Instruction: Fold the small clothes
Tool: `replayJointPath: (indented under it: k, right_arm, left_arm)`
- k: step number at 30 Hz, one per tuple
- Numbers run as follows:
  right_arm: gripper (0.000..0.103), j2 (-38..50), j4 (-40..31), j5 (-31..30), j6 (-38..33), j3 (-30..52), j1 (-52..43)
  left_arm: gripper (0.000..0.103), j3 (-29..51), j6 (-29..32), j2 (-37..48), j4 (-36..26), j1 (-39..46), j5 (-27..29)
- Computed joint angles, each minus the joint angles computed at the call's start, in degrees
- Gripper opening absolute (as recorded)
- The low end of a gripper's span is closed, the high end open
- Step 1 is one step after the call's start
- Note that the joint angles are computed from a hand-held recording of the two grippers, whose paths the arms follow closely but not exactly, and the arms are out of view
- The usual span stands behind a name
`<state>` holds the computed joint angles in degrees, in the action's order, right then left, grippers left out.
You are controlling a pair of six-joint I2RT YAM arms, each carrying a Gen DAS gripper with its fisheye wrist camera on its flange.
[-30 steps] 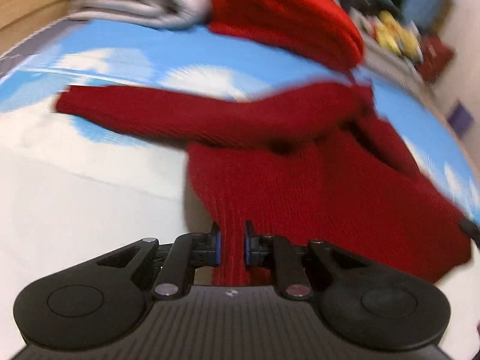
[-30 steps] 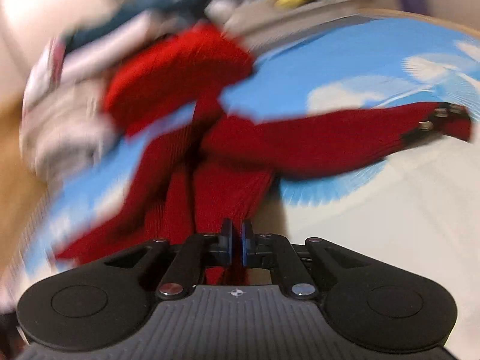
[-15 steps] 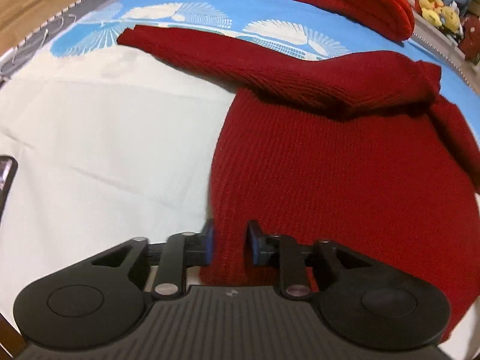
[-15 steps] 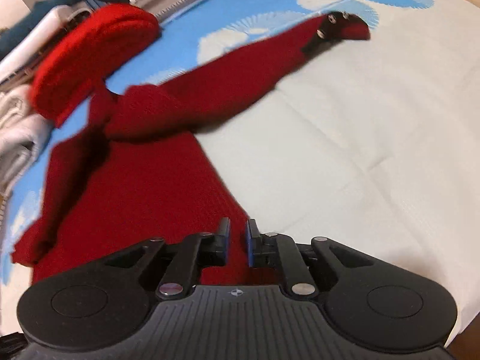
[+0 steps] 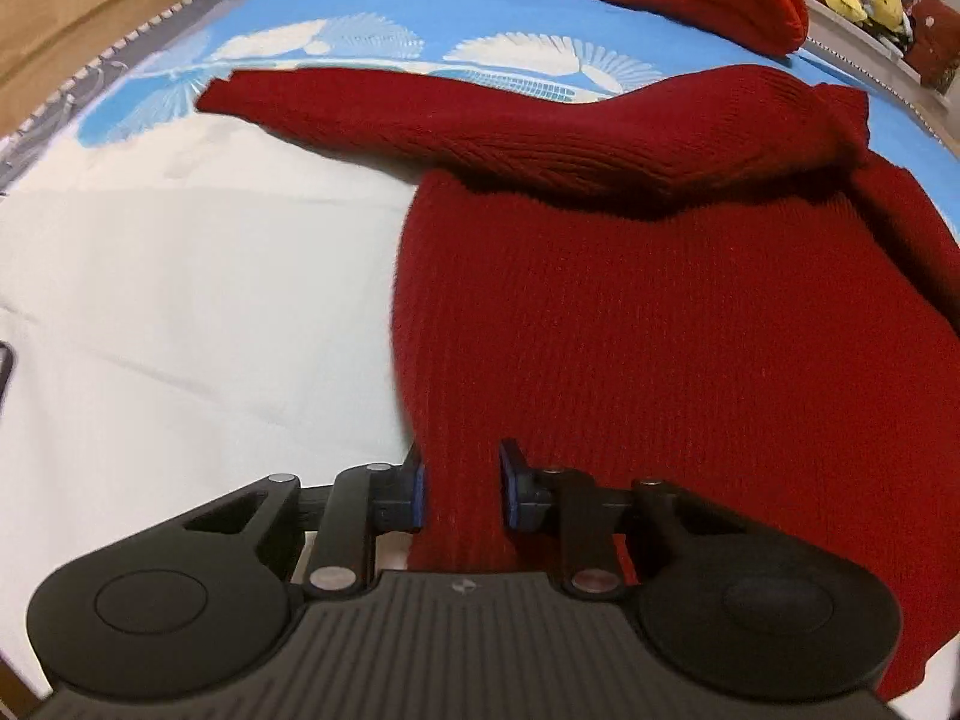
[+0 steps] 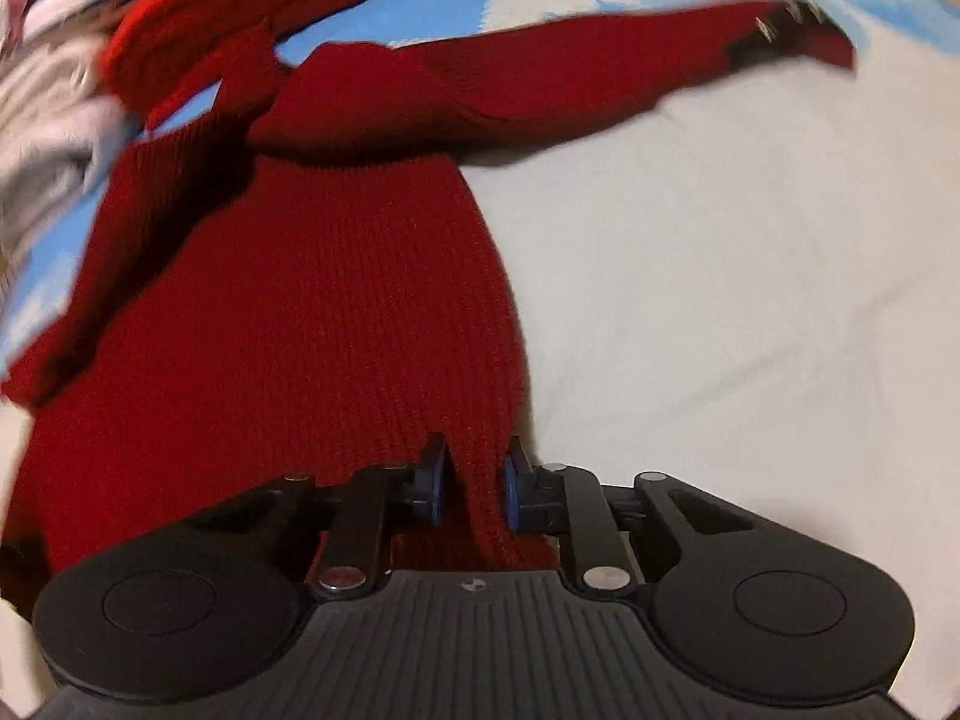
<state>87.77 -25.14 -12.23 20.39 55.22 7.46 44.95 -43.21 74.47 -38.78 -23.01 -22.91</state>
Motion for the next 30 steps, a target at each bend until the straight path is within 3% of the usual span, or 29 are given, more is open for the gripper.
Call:
replayJointPath:
  k: [2,6,10,14,17,19,20,21,22,23,24,28,30]
  right_arm:
    - [0.017,-3.64,-1.11,-1.51,-0.38,-1.92,-1.68]
    - [0.017,-14.69,-5.06,-4.52,-3.8,-6.73,-6.06]
    - [0.017,-26.11,-11.74,-8.0,-12.54,-13.66,-13.35]
    - [0.017,-29.16,-16.49,-10.2,-18.64,-15.9,-19.22]
    - [0.02,-29.24,-17.91,-8.92,-20.04,-16.0,-19.6]
    - [0.033,-29.01,-17.76,-6.82,-17.27,-15.15,-19.24]
    - [0.035,-29.96,-17.22,-5.69,-15.01,-14.32,-19.9]
    - [0.044,-31.29,-16.6,-5.91,-14.71,-14.26,-21.3]
    - [0.052,-31.79,-15.15,-6.67,-14.08,-13.3,-22.02]
    - [0.054,-31.74,-13.61,-7.62,-13.51,-12.47,-22.23]
    - [0.054,-30.62,-12.01,-8.37,-12.42,-10.83,-21.63]
    - [0.058,-20.16,-6.79,-10.04,-7.91,-2.48,-15.96]
    - [0.059,-12.02,-5.48,-7.09,-6.64,3.47,-11.31]
  left_arm:
    - [0.02,-0.19,-3.04,-2.27,-3.43,-3.91,-2.61]
    - [0.02,-3.32,-9.47,-9.6,-9.5,-11.56,-2.54]
    - [0.02,-8.42,-20.28,-17.1,-16.27,-24.18,-3.63]
    - [0.021,-8.92,-31.35,-19.09,-22.04,-36.47,-6.37]
    - [0.034,-7.85,-31.46,-19.17,-24.02,-38.13,-6.64]
    - [0.084,-5.32,-27.34,-20.71,-25.63,-37.99,-8.48]
    - [0.095,-3.88,-25.98,-21.42,-26.68,-38.64,-11.22]
    - [0.103,-1.56,-26.19,-20.76,-28.36,-40.3,-16.35]
    - [0.103,0.7,-25.13,-19.8,-29.11,-41.27,-20.93]
    - [0.103,2.56,-18.3,-19.41,-26.31,-39.37,-24.22]
    - [0.103,4.03,-8.85,-18.95,-21.16,-35.42,-23.88]
    - [0.103,9.67,21.22,-9.21,1.32,-18.93,-13.77]
    - [0.103,14.49,30.9,0.34,8.53,-14.36,-9.62]
